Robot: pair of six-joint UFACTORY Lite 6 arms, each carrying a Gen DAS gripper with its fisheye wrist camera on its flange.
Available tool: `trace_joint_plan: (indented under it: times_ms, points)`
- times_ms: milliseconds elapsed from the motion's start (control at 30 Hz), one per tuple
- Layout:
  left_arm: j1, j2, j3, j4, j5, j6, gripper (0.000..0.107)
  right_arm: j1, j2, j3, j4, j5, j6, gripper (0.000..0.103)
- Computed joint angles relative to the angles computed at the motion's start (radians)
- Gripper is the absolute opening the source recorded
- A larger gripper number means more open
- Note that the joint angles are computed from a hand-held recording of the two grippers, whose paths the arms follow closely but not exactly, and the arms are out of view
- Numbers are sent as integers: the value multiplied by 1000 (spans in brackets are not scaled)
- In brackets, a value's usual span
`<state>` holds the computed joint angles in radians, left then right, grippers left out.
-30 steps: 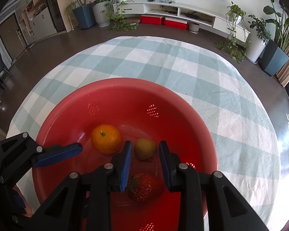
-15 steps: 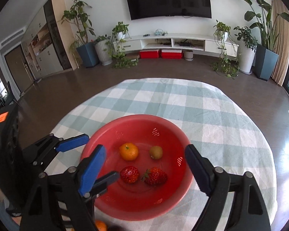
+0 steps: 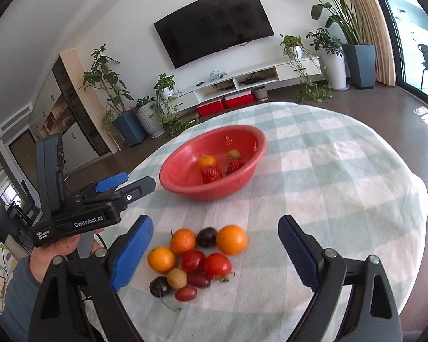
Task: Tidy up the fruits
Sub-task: 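Move both open tools back to the fruit pile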
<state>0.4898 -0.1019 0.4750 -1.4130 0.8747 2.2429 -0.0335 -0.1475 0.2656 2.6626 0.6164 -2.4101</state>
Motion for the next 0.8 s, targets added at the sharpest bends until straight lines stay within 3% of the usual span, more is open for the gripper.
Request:
trace_joint_plan:
  times_ms: [100,200,500,667,800]
  points:
    - [129,-78,-87,107,57,6,103,37,60,-6,75,7,-75,90]
    - [189,-107,-152,160,36,33,103,-18,79,-13,14,51,-35,88]
    - [170,-146,-259,148,-50,110,102,-86,132,-14,-40,104,-1,82]
    - [115,-81,-226,128,-87,100,74,-97,159,-5,-53,116,1,80]
    - [98,-69,-223,131,-94,101,72,-81,169,-1,-34,112,-12,80]
